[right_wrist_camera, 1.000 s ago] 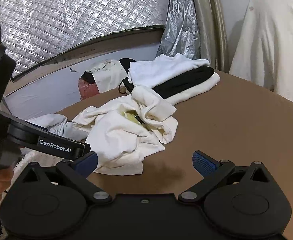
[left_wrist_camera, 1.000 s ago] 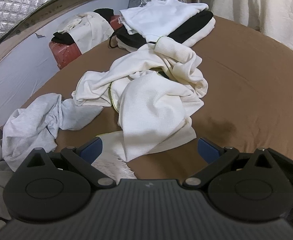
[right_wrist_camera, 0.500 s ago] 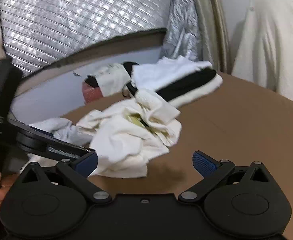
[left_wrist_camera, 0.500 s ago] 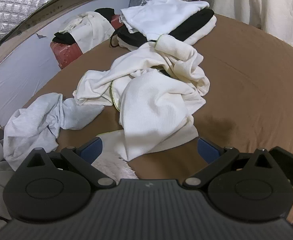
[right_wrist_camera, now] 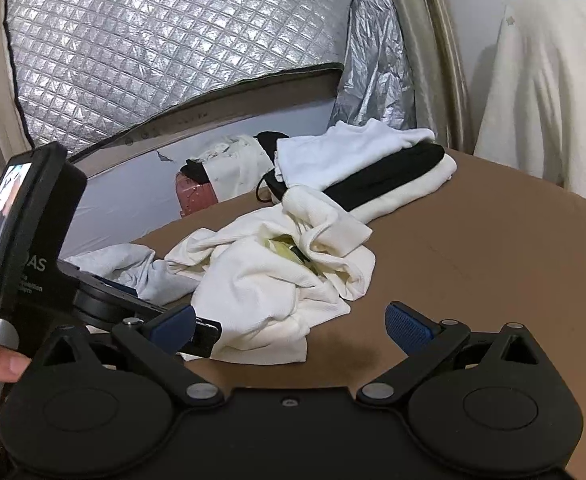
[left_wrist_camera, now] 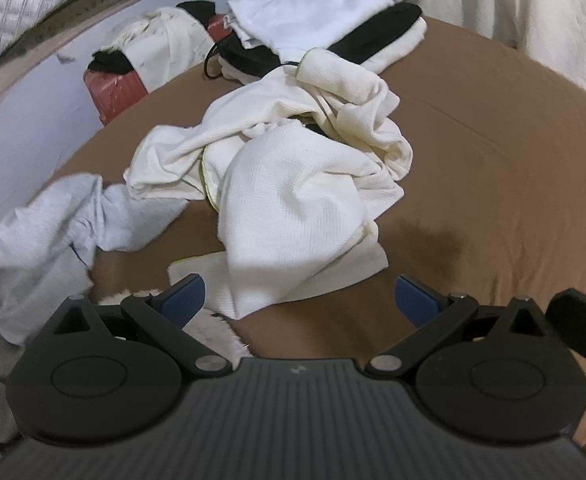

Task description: Fold clothes

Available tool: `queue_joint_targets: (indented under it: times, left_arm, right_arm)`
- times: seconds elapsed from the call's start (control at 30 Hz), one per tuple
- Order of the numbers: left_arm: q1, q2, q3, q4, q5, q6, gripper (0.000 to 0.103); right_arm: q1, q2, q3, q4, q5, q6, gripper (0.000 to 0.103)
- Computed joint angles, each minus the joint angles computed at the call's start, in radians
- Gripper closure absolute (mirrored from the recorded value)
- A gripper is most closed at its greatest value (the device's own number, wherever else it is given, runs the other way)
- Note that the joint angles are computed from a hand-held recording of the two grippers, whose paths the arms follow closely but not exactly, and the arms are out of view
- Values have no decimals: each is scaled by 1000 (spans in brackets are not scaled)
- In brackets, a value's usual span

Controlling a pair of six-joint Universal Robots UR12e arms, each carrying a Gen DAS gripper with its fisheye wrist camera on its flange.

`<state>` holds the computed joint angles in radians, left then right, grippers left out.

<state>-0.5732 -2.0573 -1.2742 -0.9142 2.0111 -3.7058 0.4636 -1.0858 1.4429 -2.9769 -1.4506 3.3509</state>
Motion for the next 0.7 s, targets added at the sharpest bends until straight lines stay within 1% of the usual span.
queue_joint_targets:
  times: [0.03, 0.07, 0.13, 0.23, 0.33, 0.4, 0.47, 0.53, 0.63, 0.7]
  left_arm:
    - [3, 2, -17, 40, -2, -10, 0]
    - [4, 0, -23, 61, 7, -7, 0]
    - [3, -9, -24, 80, 37, 13, 0]
    - [10, -24, -8, 70, 40, 26, 0]
    - [32, -39, 23, 42, 2, -19, 0]
    - [53, -55, 60, 36, -14, -38, 0]
    - [76, -68, 95, 45, -25, -59, 0]
    - [104, -79, 133, 52, -55, -86, 0]
    - [141, -97, 177, 52, -114, -128, 0]
    - [160, -98, 171, 55, -171, -153, 0]
  right_arm:
    - [-1, 7, 0, -18, -9, 24, 0]
    - [-5, 14, 2, -40, -12, 58, 0]
    - [-14, 29, 4, -84, -2, 131, 0]
    - [-27, 54, -2, -141, 40, 216, 0]
    - [-35, 82, -24, -181, 88, 273, 0]
    - [-43, 105, -56, -188, 143, 293, 0]
    - [-50, 132, -113, -164, 183, 288, 0]
    - [-56, 164, -180, -131, 211, 287, 0]
    - [-64, 227, -314, -39, 257, 268, 1]
    - [-70, 280, -416, 23, 304, 267, 2]
